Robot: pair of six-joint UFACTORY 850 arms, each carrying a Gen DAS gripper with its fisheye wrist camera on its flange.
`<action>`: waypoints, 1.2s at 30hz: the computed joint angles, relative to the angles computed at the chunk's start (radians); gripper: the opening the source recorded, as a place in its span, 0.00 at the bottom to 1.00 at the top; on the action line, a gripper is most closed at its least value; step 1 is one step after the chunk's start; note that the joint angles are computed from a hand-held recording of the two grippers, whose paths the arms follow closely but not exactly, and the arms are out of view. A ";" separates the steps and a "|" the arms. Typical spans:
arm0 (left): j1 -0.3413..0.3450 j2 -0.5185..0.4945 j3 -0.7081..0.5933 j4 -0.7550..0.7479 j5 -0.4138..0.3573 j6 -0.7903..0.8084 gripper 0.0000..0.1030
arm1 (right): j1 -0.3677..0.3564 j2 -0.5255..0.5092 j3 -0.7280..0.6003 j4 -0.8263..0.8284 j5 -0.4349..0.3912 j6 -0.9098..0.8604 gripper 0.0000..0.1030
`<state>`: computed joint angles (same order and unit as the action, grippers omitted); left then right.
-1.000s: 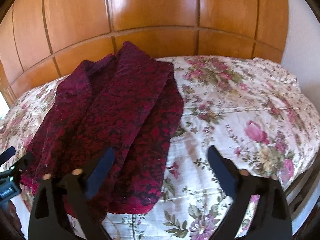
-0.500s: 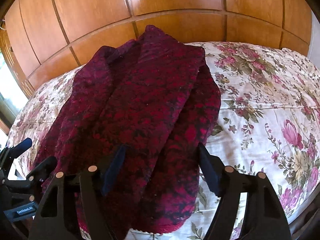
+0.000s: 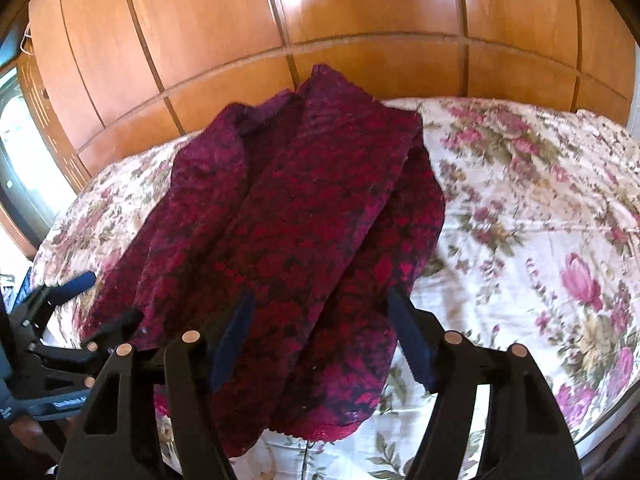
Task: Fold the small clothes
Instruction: 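Grasp the hem of the folded dark red sweater with both grippers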
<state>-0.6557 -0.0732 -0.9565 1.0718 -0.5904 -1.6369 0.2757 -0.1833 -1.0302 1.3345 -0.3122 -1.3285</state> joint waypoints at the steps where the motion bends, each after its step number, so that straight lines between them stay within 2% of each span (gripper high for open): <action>1: 0.011 0.005 0.004 -0.028 0.043 0.030 0.63 | -0.004 0.001 -0.002 -0.003 -0.021 -0.007 0.66; 2: 0.025 0.008 0.008 -0.075 0.097 0.079 0.61 | -0.007 0.000 -0.006 -0.023 -0.045 -0.001 0.66; 4: 0.035 0.016 0.021 -0.078 0.141 0.082 0.60 | -0.003 -0.011 -0.022 -0.120 -0.099 0.054 0.66; 6: 0.052 0.045 0.052 -0.052 0.202 0.047 0.60 | 0.010 -0.014 -0.024 -0.174 -0.081 0.082 0.65; 8: 0.070 0.081 0.088 -0.009 0.250 -0.019 0.60 | 0.010 -0.024 -0.032 -0.186 -0.110 0.086 0.47; 9: 0.077 0.093 0.100 0.007 0.268 -0.040 0.60 | 0.007 -0.033 -0.039 -0.191 -0.140 0.096 0.47; 12: 0.112 0.115 0.125 -0.009 0.371 -0.033 0.66 | 0.029 -0.039 -0.042 -0.240 -0.099 0.104 0.46; 14: 0.125 0.120 0.132 0.034 0.461 -0.080 0.67 | 0.039 -0.047 -0.048 -0.251 -0.084 0.097 0.34; 15: 0.120 0.112 0.123 0.037 0.462 -0.074 0.68 | 0.046 -0.049 -0.050 -0.266 -0.070 0.097 0.31; 18: 0.082 0.053 0.055 -0.027 0.361 0.056 0.68 | 0.044 -0.051 -0.057 -0.254 -0.055 0.066 0.06; 20: 0.076 0.014 0.013 -0.113 0.325 0.173 0.68 | 0.031 -0.037 -0.058 -0.205 -0.032 0.011 0.05; 22: 0.080 -0.003 -0.006 -0.136 0.319 0.203 0.68 | 0.012 -0.023 -0.059 -0.140 -0.046 -0.050 0.04; 23: 0.079 -0.011 -0.016 -0.137 0.305 0.214 0.68 | 0.007 -0.017 -0.059 -0.127 -0.041 -0.069 0.00; 25: 0.073 -0.019 -0.029 -0.112 0.283 0.197 0.68 | 0.006 -0.005 -0.057 -0.094 0.032 -0.117 0.00; 27: 0.071 -0.023 -0.031 -0.099 0.269 0.193 0.68 | -0.015 -0.010 -0.074 -0.077 0.037 -0.116 0.00; 29: 0.065 -0.031 -0.038 -0.088 0.250 0.194 0.69 | -0.029 -0.019 -0.097 -0.088 0.084 -0.097 0.00; 31: 0.057 -0.036 -0.040 -0.056 0.229 0.174 0.71 | -0.047 -0.035 -0.127 -0.178 0.066 0.001 0.03; 33: 0.052 -0.038 -0.042 -0.044 0.223 0.176 0.71 | -0.065 -0.051 -0.151 -0.209 0.018 0.051 0.23; 34: 0.050 -0.039 -0.042 -0.039 0.221 0.170 0.71 | -0.069 -0.058 -0.158 -0.207 -0.006 0.055 0.44; 36: 0.053 -0.041 -0.044 -0.063 0.230 0.189 0.69 | -0.064 -0.060 -0.154 -0.187 -0.009 0.034 0.46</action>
